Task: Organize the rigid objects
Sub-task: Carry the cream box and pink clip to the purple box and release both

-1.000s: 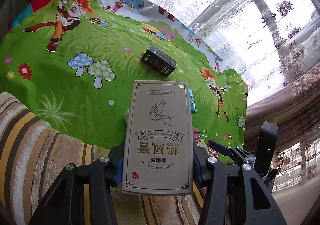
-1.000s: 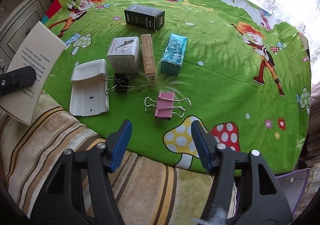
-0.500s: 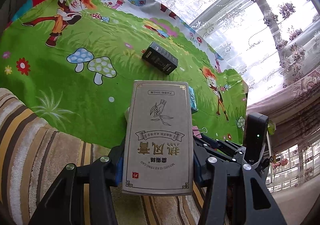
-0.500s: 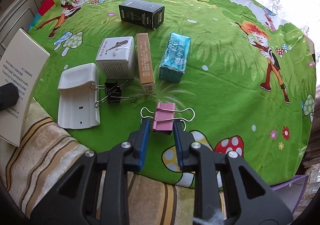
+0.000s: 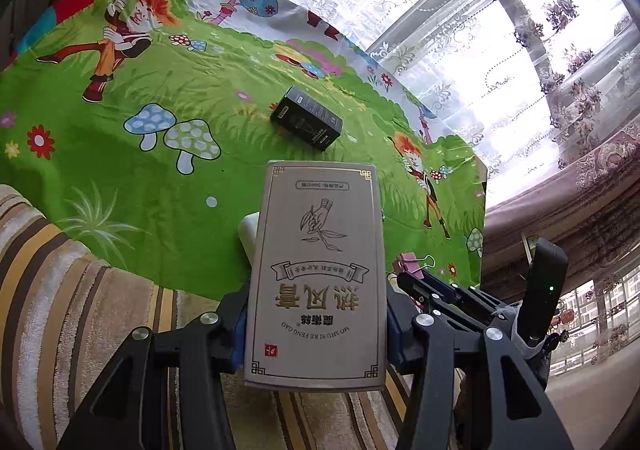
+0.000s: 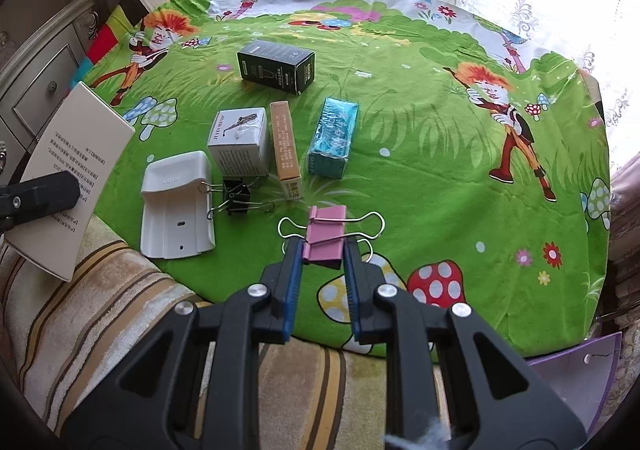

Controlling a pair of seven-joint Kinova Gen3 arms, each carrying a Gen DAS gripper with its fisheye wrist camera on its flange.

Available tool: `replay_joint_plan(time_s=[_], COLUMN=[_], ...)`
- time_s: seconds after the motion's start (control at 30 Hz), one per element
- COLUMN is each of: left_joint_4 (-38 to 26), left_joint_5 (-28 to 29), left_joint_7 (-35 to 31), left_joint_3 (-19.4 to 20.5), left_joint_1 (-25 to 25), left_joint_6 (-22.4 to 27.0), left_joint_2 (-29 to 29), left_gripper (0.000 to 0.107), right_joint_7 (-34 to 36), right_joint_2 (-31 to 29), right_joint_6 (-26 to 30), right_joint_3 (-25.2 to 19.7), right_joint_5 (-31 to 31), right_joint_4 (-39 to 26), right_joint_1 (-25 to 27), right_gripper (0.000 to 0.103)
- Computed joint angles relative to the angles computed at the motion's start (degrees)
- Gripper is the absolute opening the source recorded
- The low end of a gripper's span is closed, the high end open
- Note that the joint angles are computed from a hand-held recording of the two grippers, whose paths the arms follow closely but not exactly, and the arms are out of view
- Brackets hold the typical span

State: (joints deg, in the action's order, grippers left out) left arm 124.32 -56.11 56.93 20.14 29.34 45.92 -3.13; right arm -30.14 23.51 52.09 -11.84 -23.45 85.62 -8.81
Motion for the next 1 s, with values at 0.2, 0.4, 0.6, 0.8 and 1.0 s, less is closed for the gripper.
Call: replay_joint_plan(time_s=[0.2, 0.4, 0.6, 0.8, 1.0], left_joint_4=[0.0, -0.4, -3.0, -5.5, -8.5], left_joint_5=[-4.4, -8.7, -11.3, -12.4, -14.6], left_joint_7=[1.4, 2.6, 1.3, -1.3, -3.6], left_joint_3=[0.7, 0.6, -0.2, -2.9, -5.9], left_joint_1=[0.4, 0.5, 1.8, 2.8, 4.5], left_joint_6=[-2.4, -7.9, -11.2, -18.0, -24.9], left_joint_2=[-0.3, 0.4, 2.6, 4.9, 7.8], left_gripper=[0.052, 0.052, 0.052, 0.052, 0.052], right_joint_7=[3.4, 7.5, 9.6, 10.3, 10.4], right_joint_2=[-3.2, -5.4, -5.7, -4.8, -3.4], right_joint_6=[0.1, 3.4, 7.4, 10.4, 12.5], right_joint_3=[-0.1, 1.7, 4.4, 6.7, 7.8], right_joint_5=[-5.0, -10.4, -14.3, -16.1, -17.0], right_joint_4=[2.7, 4.2, 3.7, 2.6, 0.3], right_joint_1=[4.6, 9.3, 13.7, 18.2, 22.0], right_gripper=[0.024, 0.024, 0.024, 0.024, 0.024])
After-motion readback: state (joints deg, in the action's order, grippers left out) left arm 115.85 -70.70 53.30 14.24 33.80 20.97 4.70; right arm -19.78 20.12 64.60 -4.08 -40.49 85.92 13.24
